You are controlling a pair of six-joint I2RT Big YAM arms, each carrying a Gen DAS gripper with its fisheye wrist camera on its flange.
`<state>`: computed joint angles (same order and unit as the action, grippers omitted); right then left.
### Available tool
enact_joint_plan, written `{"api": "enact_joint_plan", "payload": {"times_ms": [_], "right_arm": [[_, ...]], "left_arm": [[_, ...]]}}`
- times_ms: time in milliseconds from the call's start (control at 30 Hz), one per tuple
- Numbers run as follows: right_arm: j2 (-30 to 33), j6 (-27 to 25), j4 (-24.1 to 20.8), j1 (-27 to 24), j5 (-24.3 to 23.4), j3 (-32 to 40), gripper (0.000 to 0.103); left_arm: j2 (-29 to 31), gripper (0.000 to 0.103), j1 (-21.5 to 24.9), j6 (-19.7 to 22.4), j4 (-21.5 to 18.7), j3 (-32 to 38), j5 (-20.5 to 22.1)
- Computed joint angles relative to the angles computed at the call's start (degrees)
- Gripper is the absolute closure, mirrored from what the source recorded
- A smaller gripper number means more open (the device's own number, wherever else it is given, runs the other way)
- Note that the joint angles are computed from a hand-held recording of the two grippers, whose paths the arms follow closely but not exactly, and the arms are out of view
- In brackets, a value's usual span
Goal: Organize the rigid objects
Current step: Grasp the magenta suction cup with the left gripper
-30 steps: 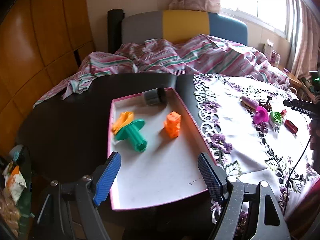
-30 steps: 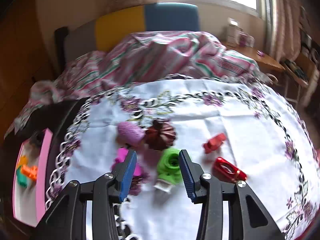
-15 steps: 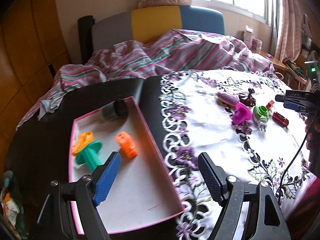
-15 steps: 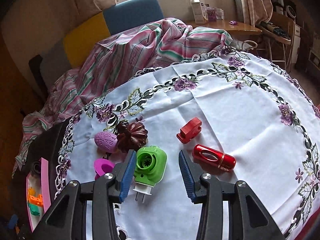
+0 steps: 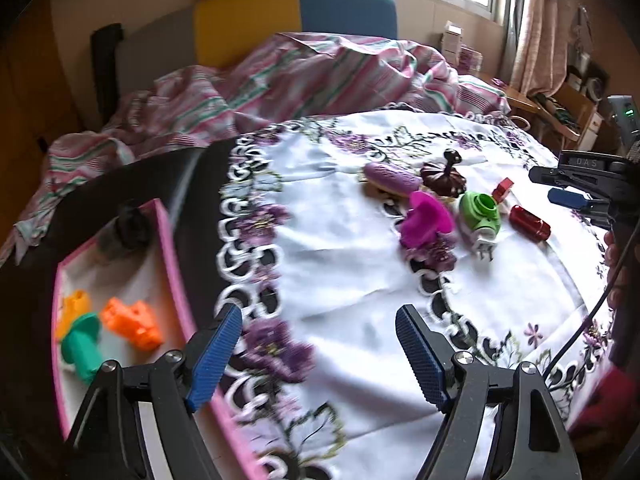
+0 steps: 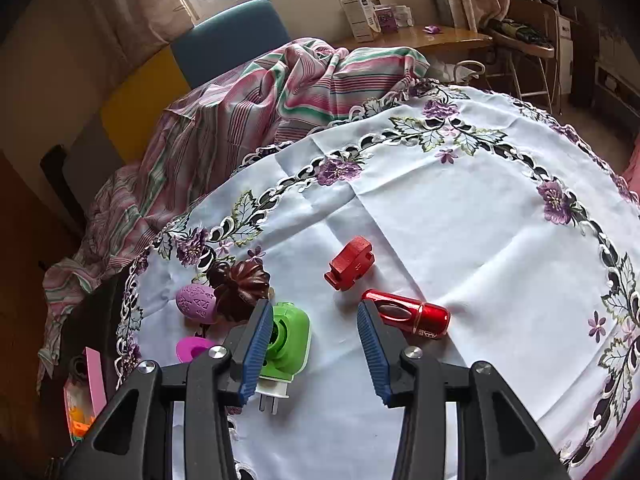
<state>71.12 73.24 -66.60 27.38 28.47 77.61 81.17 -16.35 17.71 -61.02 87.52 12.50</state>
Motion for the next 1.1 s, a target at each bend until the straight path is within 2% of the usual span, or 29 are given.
{"api": "enact_joint_plan", "payload": {"times_ms": [200, 433, 733, 833, 867, 933, 967, 1100], "right_arm": [[-0.58, 0.57, 0.97, -0.5, -1.06, -0.78, 0.059], [-1.71, 1.37, 2.57, -1.03, -1.96, -2.02, 0.059], [-2.62, 1.92, 4.12, -1.31, -2.53, -3.04, 0.059], [-2.67, 2.08, 4.1, -1.31, -2.27, -3.05, 0.059], [-2.68, 2.14, 4.04, -1.34, -2.24, -3.06, 0.059], [-2.64, 2.61, 3.47, -1.33, -1.83, -3.03, 0.059], [-2.67, 2.96, 3.13, -1.38, -1.65, -3.11, 0.059], [-3.84, 5.78, 2.12, -1.56, 0.39, -3.98, 0.059]], "left_arm": [[5.06, 0.023, -3.71, -0.65, -1.19, 4.27, 1.74], [10.94, 0.023, -8.01, 5.4, -0.24, 7.87, 2.03], [15.75, 0.023, -9.24, 7.42, -1.65, 12.21, 4.02], [16.79, 0.029, -9.7, 8.03, -1.7, 12.96, 4.1], [17.43, 0.035, -9.93, 8.3, -1.98, 13.51, 4.05], [19.15, 0.06, -10.43, 8.47, -3.99, 15.18, 3.81], [19.77, 0.066, -10.53, 8.26, -5.01, 15.73, 3.84], [17.63, 0.067, -10.61, 7.32, -3.18, 13.21, 3.36]]}}
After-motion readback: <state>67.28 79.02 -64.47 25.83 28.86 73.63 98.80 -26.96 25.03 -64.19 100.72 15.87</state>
